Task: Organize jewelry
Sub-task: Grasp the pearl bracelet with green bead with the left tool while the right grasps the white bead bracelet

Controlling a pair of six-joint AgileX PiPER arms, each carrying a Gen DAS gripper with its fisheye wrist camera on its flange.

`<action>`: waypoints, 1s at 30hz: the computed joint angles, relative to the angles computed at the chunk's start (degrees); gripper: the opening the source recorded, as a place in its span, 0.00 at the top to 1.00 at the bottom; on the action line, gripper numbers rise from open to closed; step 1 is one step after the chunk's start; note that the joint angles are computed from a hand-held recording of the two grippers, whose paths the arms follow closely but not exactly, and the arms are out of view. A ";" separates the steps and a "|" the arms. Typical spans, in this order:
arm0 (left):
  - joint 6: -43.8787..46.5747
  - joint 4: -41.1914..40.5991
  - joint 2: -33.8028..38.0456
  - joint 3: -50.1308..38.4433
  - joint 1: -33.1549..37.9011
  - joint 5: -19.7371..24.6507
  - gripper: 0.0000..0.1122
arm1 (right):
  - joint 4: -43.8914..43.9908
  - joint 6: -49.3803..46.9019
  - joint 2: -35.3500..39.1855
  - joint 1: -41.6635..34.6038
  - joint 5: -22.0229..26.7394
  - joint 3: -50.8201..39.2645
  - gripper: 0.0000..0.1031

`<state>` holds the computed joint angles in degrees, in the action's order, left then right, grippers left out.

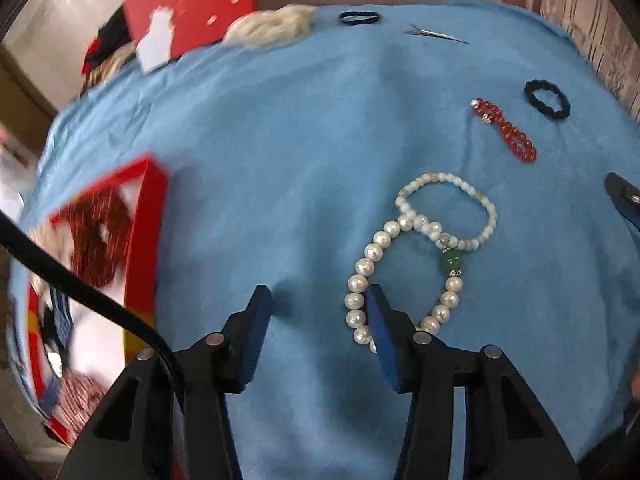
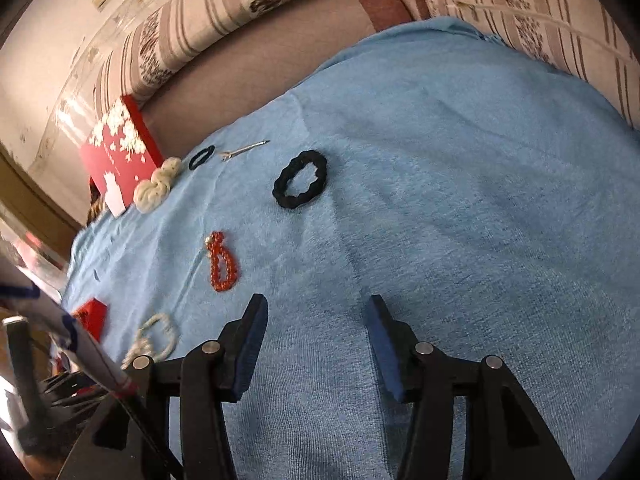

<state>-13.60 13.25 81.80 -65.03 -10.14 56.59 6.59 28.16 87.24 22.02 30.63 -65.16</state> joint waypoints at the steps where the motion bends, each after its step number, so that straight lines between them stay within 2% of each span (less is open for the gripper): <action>1: 4.23 -4.45 -2.39 2.50 4.00 -1.99 0.49 | -1.24 0.67 0.06 0.59 0.16 -0.13 0.46; 4: 8.99 -10.20 -4.75 4.81 8.70 -3.38 0.46 | -4.13 1.60 0.34 2.88 0.43 -0.47 0.46; 6: 8.78 -10.11 -4.65 4.86 8.42 -3.88 0.46 | -4.91 1.37 0.18 4.33 0.19 -0.44 0.46; 9: 6.88 -8.96 -4.74 5.91 6.92 -5.90 0.46 | -0.45 -4.48 0.46 6.81 -0.16 -1.60 0.46; 11: 6.64 -9.47 -4.81 6.61 7.07 -7.34 0.44 | 5.88 -11.72 2.36 8.54 1.27 -4.46 0.53; 13: 7.72 -10.21 -4.65 6.94 7.77 -8.53 0.44 | 12.78 -19.40 5.90 10.13 3.78 -8.76 0.55; 15: 7.83 -10.13 -5.10 7.74 7.47 -9.60 0.44 | 15.88 -22.92 9.50 11.53 5.91 -13.08 0.56; 16: 8.45 -10.39 -5.36 8.19 7.65 -10.24 0.44 | 15.89 -23.43 11.48 12.38 6.93 -15.62 0.56; 18: 8.99 -10.59 -5.91 8.98 7.77 -11.18 0.44 | 10.26 -19.96 15.98 14.85 9.30 -21.53 0.59; 20: 8.07 -9.64 -6.26 9.62 7.28 -11.94 0.44 | 3.72 -15.12 19.90 16.75 12.67 -26.39 0.72; 21: 7.54 -9.00 -6.32 9.78 6.89 -12.05 0.50 | 2.27 -14.45 20.74 17.01 12.38 -26.84 0.74; 22: 7.11 -8.18 -6.82 10.21 5.98 -12.54 0.66 | 0.99 -13.89 21.01 17.23 12.08 -27.06 0.81; 23: 7.14 -7.69 -7.11 10.34 5.36 -12.61 0.75 | -0.85 -12.82 21.22 17.51 12.96 -27.69 0.93; 24: 6.43 -6.72 -7.31 10.25 4.37 -12.29 0.88 | -1.79 -12.43 21.04 17.57 13.59 -27.80 0.94; 26: 4.25 -4.05 -7.99 9.85 2.60 -11.21 0.90 | -0.14 -13.37 20.02 16.88 13.87 -27.03 0.94; 27: 5.56 -6.08 -8.70 9.67 3.71 -10.72 0.90 | -0.62 -12.75 19.19 16.96 14.01 -26.55 0.94; 30: 16.60 -20.86 -11.13 8.11 12.51 -6.43 0.92 | -2.94 -9.88 15.03 17.77 13.20 -24.03 0.94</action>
